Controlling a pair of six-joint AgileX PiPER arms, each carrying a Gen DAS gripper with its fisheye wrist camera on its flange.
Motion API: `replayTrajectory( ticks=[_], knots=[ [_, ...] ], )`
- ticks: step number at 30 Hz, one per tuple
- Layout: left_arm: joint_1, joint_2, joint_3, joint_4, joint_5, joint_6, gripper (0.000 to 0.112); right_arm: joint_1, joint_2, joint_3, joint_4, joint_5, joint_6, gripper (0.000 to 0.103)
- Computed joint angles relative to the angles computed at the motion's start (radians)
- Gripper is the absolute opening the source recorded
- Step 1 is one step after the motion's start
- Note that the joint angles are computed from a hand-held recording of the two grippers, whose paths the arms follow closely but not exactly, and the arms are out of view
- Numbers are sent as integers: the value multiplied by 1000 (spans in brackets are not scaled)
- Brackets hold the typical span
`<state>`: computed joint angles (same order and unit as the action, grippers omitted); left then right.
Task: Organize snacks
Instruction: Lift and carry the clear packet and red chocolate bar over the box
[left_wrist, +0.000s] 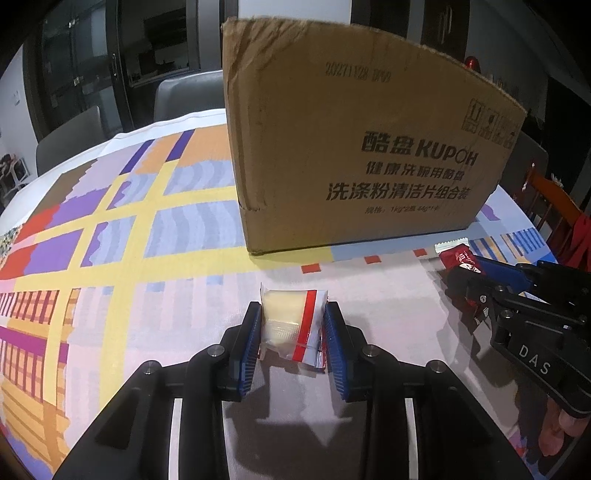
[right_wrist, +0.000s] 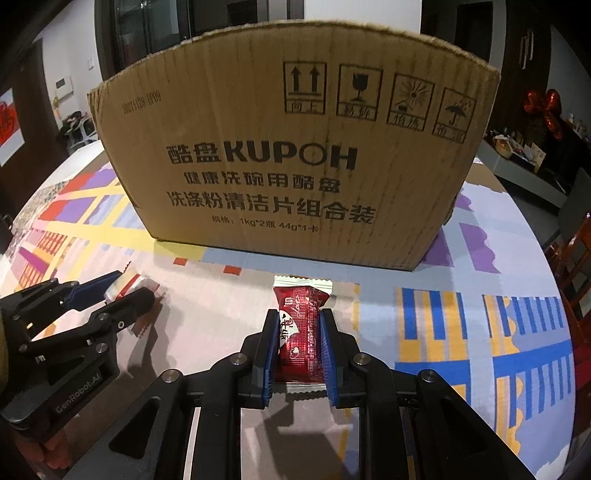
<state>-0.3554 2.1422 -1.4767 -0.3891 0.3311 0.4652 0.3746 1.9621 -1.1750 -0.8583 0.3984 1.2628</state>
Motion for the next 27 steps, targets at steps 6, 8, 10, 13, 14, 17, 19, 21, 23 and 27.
replayTrajectory(
  ticks=[6,8,10,13,14,17,19,21,23,27],
  knots=[
    [-4,-46,27,1,-2,-5,34,9,-39,22,-33,10,38,22],
    [-7,-64,38,6,-6,-11,34,14,-58,33,-47,16,53,22],
    [-8,-84,50,8,-10,-14,34,21,-81,46,-62,24,71,22],
    [-11,-112,66,11,-13,-19,34,31,-105,57,-80,34,91,22],
    [-11,-118,67,12,-12,-22,34,33,-112,60,-81,37,92,22],
    [-14,-145,78,18,-12,-30,34,42,-137,65,-89,50,100,22],
    [-16,-162,87,19,-13,-34,34,48,-156,70,-93,60,103,22],
    [-17,-178,97,19,-15,-36,34,50,-173,75,-94,68,102,22],
    [-19,-193,102,21,-12,-44,34,56,-191,84,-103,76,110,22],
    [-22,-219,109,21,-7,-51,34,62,-221,89,-102,92,106,22]
  ],
)
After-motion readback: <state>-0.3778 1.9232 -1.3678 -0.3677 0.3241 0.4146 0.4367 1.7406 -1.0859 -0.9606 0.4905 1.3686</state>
